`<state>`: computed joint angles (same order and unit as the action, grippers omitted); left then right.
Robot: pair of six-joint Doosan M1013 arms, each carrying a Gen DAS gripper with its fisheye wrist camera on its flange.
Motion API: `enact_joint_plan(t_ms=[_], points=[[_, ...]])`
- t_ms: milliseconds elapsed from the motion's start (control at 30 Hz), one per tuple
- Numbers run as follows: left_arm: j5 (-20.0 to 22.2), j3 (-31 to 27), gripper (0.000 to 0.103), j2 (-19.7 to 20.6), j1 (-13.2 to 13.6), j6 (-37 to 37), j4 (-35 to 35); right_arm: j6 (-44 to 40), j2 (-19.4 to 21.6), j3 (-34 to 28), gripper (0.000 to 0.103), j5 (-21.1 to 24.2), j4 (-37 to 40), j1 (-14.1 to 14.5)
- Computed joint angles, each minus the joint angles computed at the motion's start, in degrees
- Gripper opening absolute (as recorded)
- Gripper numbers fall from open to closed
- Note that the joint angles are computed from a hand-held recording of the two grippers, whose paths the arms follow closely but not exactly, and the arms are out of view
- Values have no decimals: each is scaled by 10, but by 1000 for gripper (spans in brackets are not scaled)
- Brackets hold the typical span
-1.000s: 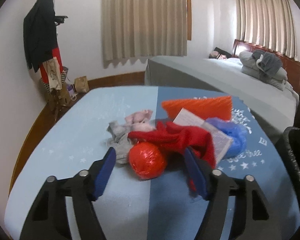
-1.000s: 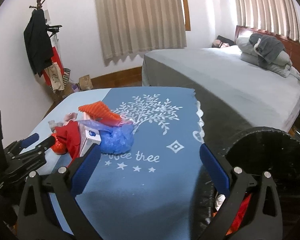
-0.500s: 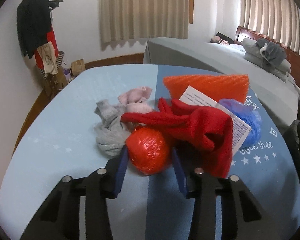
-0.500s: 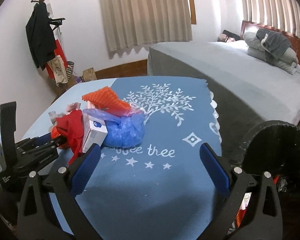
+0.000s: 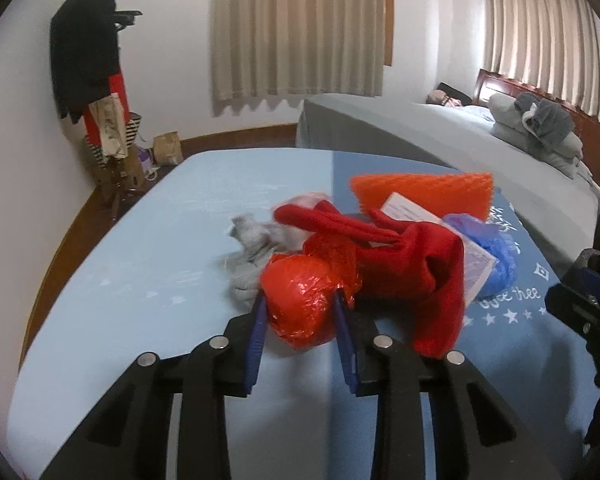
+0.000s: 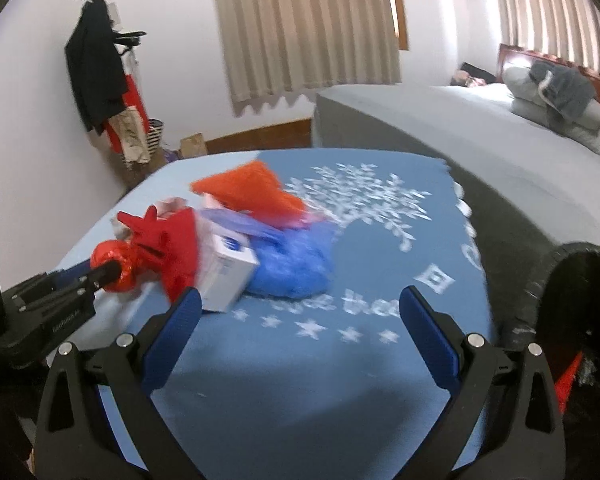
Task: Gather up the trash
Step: 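Return both grippers to the table and grasp the red plastic bag with the left gripper, then grasp the red cloth strip with the right gripper while the left gripper holds the red bag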
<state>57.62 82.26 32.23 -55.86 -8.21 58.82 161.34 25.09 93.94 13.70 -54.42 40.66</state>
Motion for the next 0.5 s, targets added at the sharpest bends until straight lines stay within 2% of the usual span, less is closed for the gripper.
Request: enact_joint_plan(t_ms=[167,267,333,400,500], points=[[27,20,32,-12,-2,-18,3,-31,11,-22,96,-22,28,10],[25,31,32,-19,-1,-31,5,-57,19,-37,95,-32,47,15],[20,37,32,-23,0,-33,7,-102,25,-49,90,-36,86,19],[19,42,32,-26,-1,-36,10,-174,30,-57,79,-39,154,21],[21,47,32,-29,-1,-42,14,-257,39,-71,71,-37,227,23]])
